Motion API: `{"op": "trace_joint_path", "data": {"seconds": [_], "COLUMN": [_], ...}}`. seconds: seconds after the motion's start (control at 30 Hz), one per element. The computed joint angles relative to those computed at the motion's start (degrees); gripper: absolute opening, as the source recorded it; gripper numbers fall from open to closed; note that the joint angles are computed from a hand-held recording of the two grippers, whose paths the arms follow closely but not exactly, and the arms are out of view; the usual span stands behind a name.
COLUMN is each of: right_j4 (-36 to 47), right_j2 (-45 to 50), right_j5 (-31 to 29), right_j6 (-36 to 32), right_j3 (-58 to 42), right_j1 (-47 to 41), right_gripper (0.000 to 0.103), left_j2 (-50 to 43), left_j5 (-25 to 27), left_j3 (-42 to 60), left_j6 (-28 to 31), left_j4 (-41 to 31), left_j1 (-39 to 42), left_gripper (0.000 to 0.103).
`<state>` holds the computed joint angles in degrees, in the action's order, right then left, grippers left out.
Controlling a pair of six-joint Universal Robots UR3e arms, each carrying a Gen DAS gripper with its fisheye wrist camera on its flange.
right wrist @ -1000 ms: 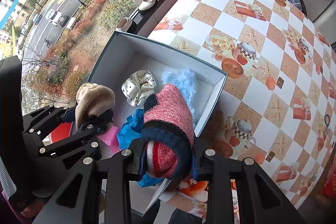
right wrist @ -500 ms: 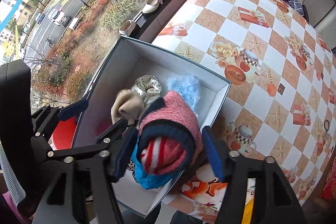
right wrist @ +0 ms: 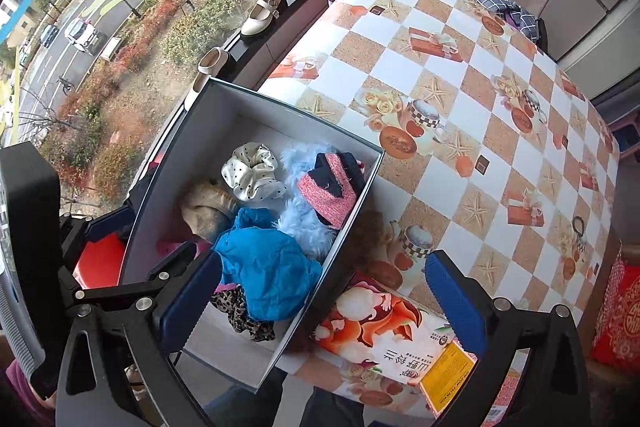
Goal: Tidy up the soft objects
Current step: 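Withdraw both tools from above the box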
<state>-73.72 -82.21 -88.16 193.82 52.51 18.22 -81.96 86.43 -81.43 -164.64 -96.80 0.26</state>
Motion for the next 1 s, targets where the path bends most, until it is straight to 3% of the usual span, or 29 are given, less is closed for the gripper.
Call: {"op": "trace_joint_path", "data": {"seconds": [0.4, 0.9, 1.0], "right_j4": [1.4, 2.4, 2.1], "right_j2": [-0.7, -1.0, -1.0], "right_j5": [0.3, -0.7, -0.7], "right_j6": [2.5, 6.3, 7.1], "right_j3": [-0.2, -0.5, 0.0], "right_j1": [3.4, 6.8, 7.3], "right_gripper": [0.102, 0.102, 0.102], "left_j2": [10.0, 14.5, 18.8], "left_j5": [-0.9, -1.9, -7.5], "left_j3": [-3.0, -3.8, -5.6], "left_j6": [4.1, 7.9, 12.4], "left_j4": [-5.5, -9.5, -10.6], "left_j1": [4.2, 6.1, 11.2], "left_gripper": [0.080, 0.080, 0.081]}}
